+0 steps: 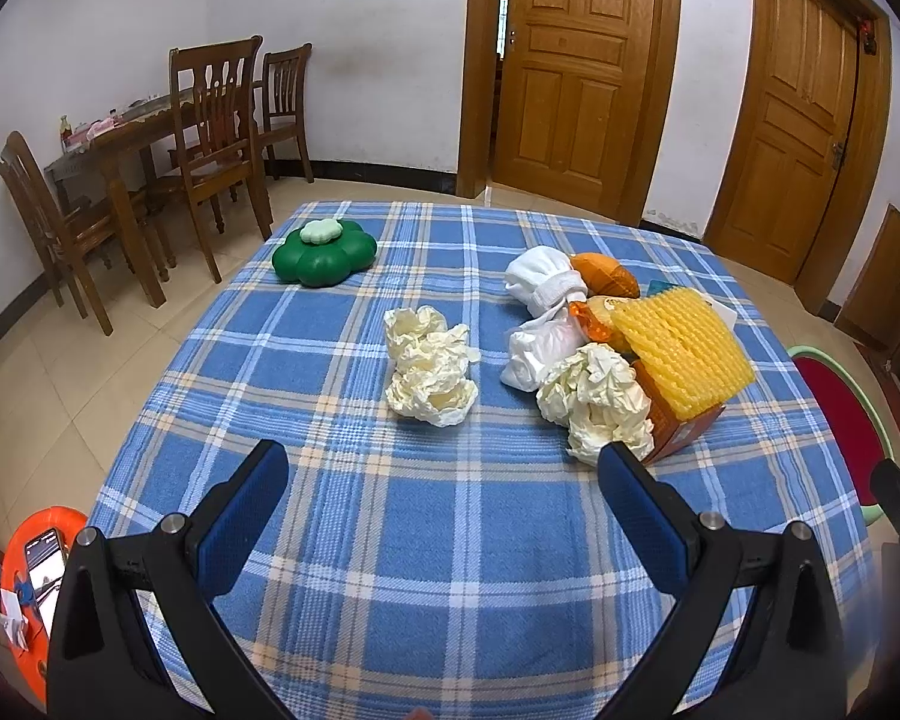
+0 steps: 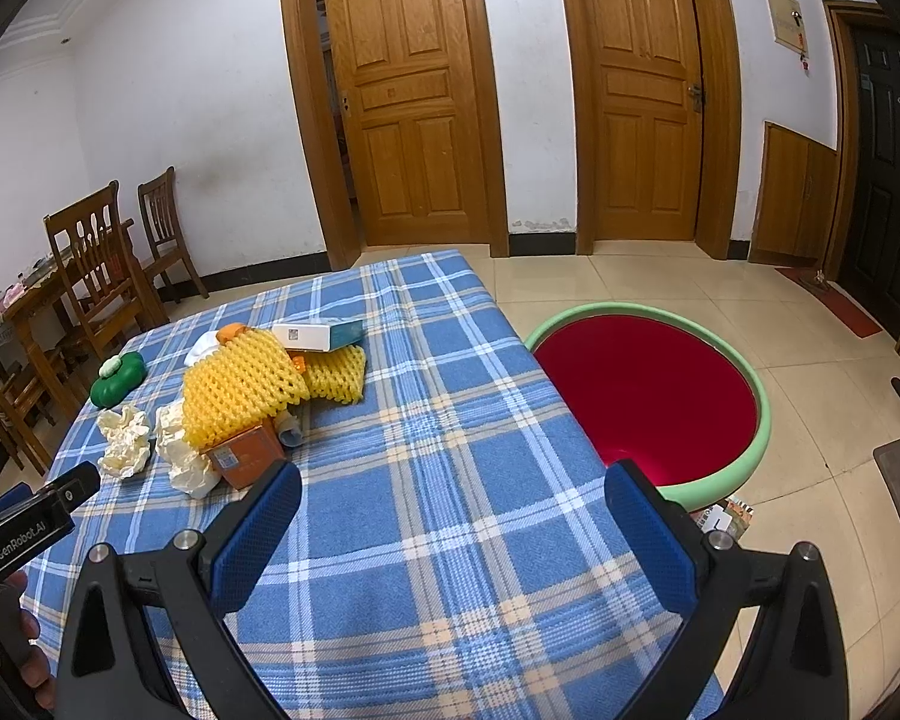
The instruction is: Collect trash
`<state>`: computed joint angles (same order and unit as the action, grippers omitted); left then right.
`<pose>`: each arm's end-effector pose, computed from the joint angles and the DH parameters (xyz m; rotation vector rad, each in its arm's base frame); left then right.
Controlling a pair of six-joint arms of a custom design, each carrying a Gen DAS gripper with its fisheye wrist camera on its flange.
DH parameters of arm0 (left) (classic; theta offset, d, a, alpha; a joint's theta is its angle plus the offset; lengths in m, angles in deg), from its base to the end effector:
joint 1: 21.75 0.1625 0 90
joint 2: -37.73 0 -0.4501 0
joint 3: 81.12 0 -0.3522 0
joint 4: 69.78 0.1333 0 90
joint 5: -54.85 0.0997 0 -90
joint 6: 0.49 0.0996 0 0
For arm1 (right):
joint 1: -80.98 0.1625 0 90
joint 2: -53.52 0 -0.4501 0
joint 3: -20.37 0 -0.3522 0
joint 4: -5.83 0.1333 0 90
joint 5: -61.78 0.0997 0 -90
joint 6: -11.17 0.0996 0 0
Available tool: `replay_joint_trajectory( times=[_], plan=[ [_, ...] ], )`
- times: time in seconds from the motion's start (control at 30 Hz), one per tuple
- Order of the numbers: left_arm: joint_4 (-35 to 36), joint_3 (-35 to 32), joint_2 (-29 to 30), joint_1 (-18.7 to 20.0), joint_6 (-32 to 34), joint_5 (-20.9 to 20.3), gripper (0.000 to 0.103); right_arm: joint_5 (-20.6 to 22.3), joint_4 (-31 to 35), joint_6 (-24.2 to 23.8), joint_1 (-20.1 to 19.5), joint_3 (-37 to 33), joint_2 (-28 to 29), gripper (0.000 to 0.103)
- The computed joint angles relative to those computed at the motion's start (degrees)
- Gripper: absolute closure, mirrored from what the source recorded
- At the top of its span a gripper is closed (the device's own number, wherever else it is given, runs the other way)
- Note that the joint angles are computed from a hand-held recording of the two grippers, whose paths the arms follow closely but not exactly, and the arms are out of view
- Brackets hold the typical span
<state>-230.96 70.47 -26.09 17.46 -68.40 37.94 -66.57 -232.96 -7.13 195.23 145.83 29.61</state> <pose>-0.0876 -0.3665 0.1583 -0.0844 2.0210 -1.1328 0.2566 -0.3955 0.0200 0.5129 -2.2892 1.0547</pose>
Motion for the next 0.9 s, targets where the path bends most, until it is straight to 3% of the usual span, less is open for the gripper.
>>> replay_joint_trajectory(
  times=[0.9],
  plan=[
    [-0.09,-0.08,0.05,0.14,-0.06,-0.08,0.002,-0.05,0.27,0.17,-0.01,-0.04,0.02,0.0]
  ],
)
